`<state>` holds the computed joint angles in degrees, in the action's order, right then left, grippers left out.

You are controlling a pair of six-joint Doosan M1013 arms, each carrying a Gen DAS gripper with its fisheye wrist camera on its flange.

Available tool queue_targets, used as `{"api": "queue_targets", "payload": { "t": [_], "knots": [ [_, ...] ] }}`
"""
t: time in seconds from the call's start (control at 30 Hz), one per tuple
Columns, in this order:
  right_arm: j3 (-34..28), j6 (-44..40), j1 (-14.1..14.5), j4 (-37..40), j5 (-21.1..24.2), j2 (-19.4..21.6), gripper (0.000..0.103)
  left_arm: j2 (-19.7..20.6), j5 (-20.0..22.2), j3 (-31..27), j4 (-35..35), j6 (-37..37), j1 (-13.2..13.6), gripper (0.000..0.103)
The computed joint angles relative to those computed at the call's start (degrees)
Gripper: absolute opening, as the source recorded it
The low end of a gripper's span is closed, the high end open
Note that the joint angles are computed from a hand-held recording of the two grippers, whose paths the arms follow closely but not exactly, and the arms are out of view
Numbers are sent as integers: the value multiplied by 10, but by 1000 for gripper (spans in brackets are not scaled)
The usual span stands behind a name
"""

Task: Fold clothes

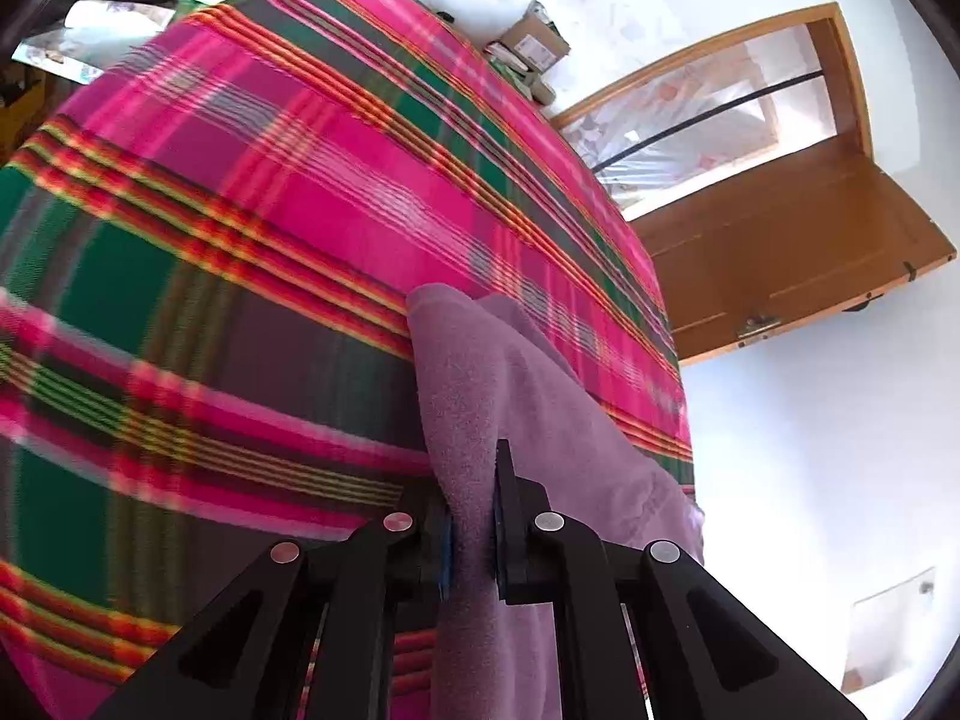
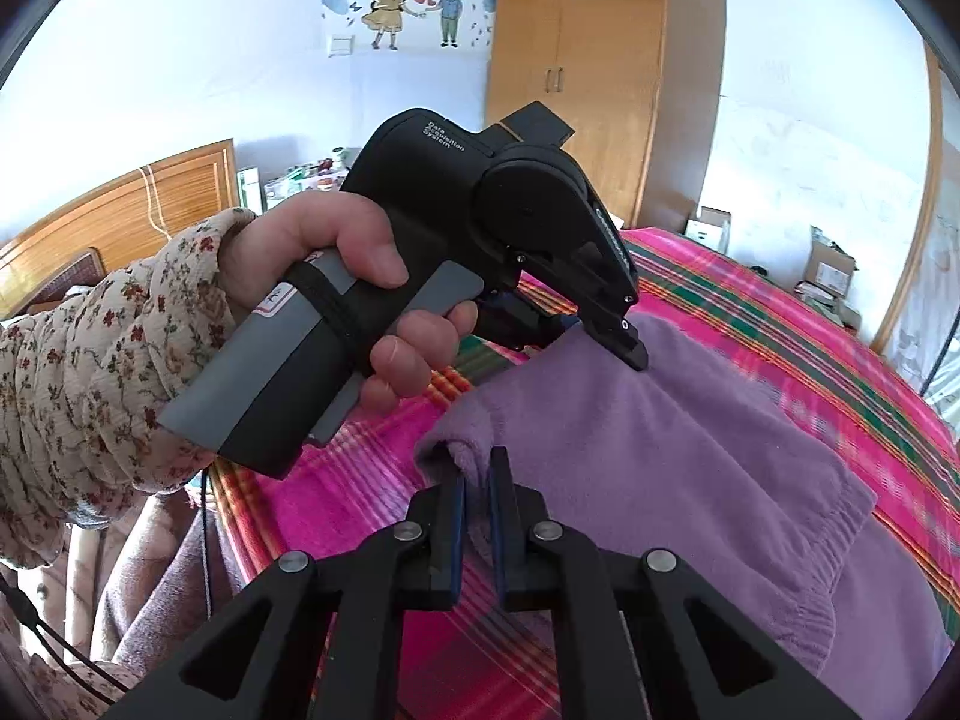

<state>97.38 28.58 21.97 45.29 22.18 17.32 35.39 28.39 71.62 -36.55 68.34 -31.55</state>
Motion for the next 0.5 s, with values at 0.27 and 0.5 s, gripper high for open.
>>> {"api": "queue_targets", "payload": {
  "t": [0.27,0.5],
  "knots": [
    [-18,-26,9,27,40,13,7,-21,0,31,44,-33,9,10],
    [-36,12,16,-9,69,32,7,-31,1,47,86,-78,13,10]
  ]
}}
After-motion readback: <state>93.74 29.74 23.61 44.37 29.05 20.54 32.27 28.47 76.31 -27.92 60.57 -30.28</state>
